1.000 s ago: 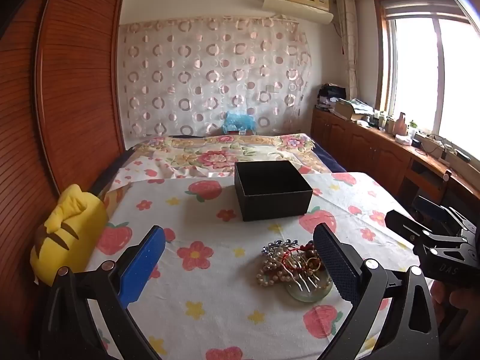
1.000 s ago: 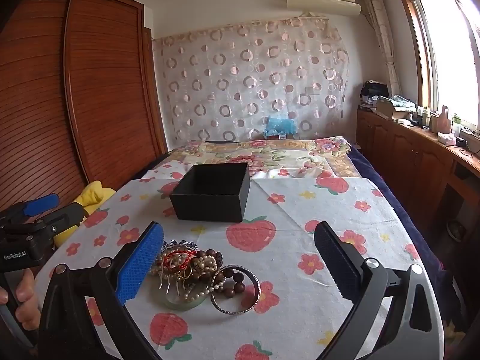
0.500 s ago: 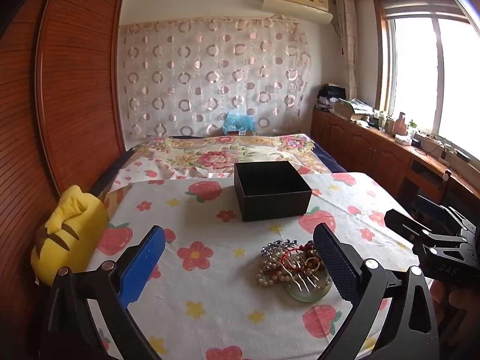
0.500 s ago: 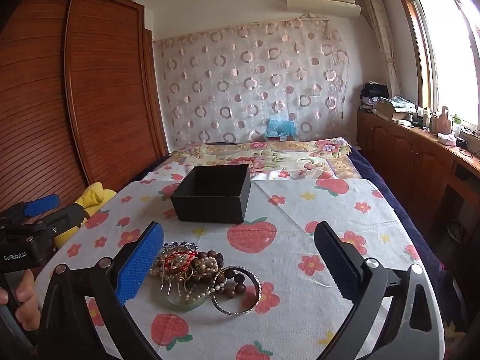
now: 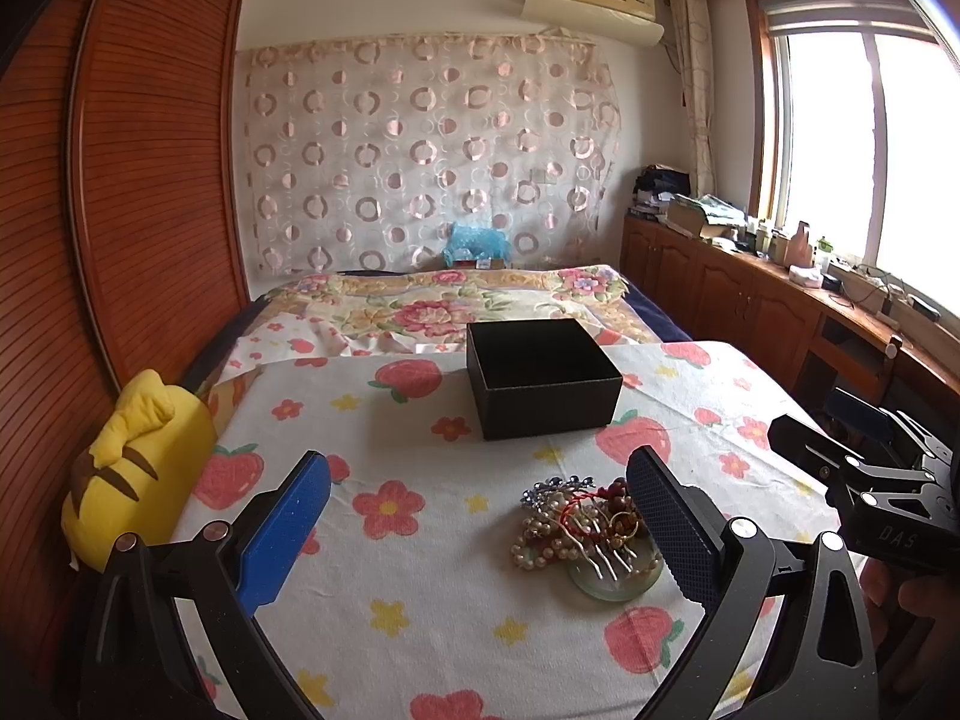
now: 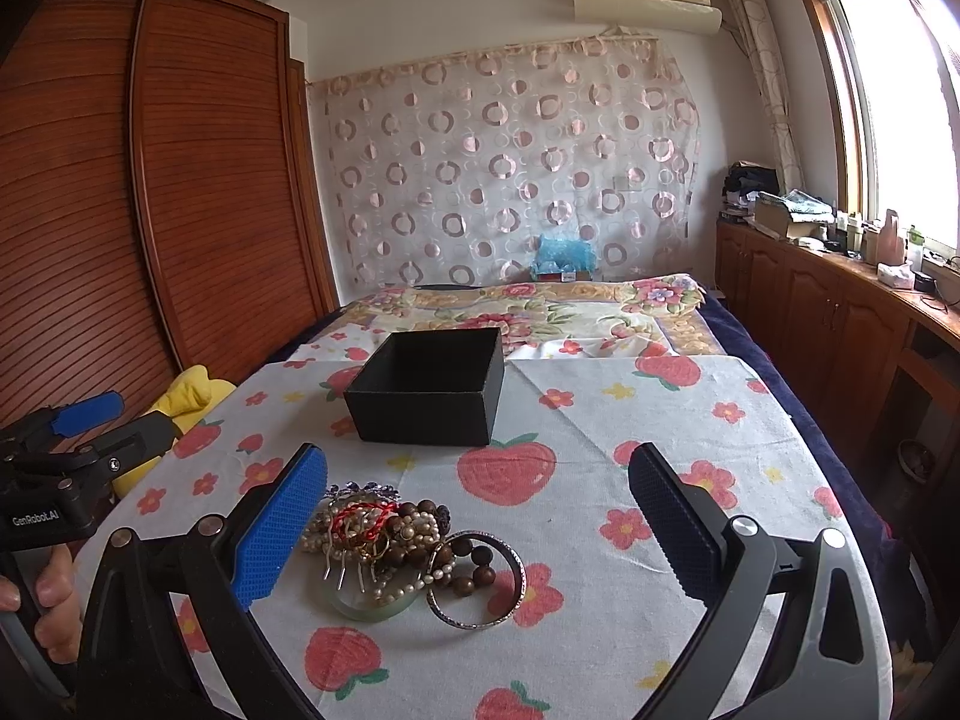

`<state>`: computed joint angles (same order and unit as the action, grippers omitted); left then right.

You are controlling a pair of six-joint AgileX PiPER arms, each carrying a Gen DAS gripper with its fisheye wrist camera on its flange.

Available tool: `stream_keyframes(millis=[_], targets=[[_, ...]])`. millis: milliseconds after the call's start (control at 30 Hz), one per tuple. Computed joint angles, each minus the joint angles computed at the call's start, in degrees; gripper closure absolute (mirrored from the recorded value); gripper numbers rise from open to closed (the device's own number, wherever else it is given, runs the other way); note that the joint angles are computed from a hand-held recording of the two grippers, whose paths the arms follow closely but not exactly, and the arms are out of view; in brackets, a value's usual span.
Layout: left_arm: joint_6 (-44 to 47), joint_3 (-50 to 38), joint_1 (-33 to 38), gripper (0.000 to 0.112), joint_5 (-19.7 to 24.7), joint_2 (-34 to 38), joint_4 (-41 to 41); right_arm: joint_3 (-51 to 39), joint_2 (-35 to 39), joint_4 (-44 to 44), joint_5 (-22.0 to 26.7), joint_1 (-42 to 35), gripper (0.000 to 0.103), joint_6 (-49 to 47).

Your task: Organize jewelry

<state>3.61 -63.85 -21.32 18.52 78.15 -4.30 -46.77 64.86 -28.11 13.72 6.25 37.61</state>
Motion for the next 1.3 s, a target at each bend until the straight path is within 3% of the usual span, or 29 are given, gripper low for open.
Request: stream_keyframes(millis=[1300], targets=[[0.1, 0.1, 0.0, 0.017, -0.3, 0.0, 0.0, 0.3, -0.1, -0.2, -0.4, 0.0, 0.002, 0.5]])
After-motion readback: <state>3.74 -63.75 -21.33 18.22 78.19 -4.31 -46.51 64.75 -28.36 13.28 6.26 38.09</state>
